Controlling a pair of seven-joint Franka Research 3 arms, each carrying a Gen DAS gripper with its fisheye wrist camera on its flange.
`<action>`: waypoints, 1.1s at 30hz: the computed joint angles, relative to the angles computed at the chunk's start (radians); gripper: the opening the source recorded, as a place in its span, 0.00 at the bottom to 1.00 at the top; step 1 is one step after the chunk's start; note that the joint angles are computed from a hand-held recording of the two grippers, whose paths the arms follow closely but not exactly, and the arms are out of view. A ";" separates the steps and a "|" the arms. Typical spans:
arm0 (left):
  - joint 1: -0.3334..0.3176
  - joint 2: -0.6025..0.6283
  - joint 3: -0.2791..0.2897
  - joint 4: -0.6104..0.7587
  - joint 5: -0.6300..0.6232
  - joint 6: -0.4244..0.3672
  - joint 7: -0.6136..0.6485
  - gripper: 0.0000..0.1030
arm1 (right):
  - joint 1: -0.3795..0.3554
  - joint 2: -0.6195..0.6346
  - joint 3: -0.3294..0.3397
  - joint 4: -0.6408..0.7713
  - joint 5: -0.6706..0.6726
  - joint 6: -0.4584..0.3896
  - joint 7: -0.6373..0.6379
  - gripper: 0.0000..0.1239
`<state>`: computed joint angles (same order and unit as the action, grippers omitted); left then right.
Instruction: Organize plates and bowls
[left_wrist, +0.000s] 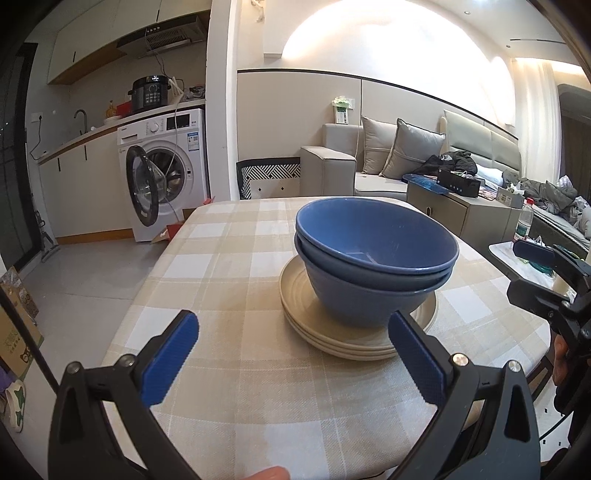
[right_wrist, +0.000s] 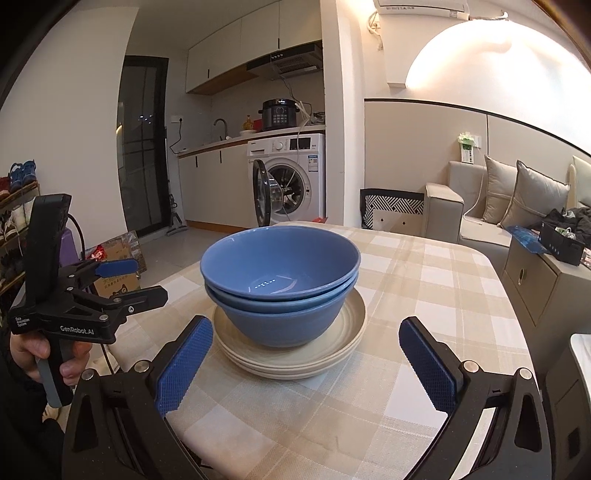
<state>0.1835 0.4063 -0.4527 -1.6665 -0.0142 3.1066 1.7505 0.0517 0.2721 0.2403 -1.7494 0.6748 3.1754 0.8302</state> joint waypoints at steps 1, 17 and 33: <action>-0.001 -0.003 0.001 -0.006 0.001 0.005 -0.001 1.00 | -0.010 -0.001 0.014 -0.003 0.008 0.006 -0.013 0.83; 0.027 -0.043 -0.027 -0.087 0.088 0.080 -0.063 1.00 | -0.099 -0.006 0.147 -0.018 0.202 0.041 -0.215 0.83; 0.074 -0.040 -0.072 -0.093 0.120 0.082 -0.097 1.00 | -0.071 -0.011 0.132 0.007 0.388 0.027 -0.394 0.83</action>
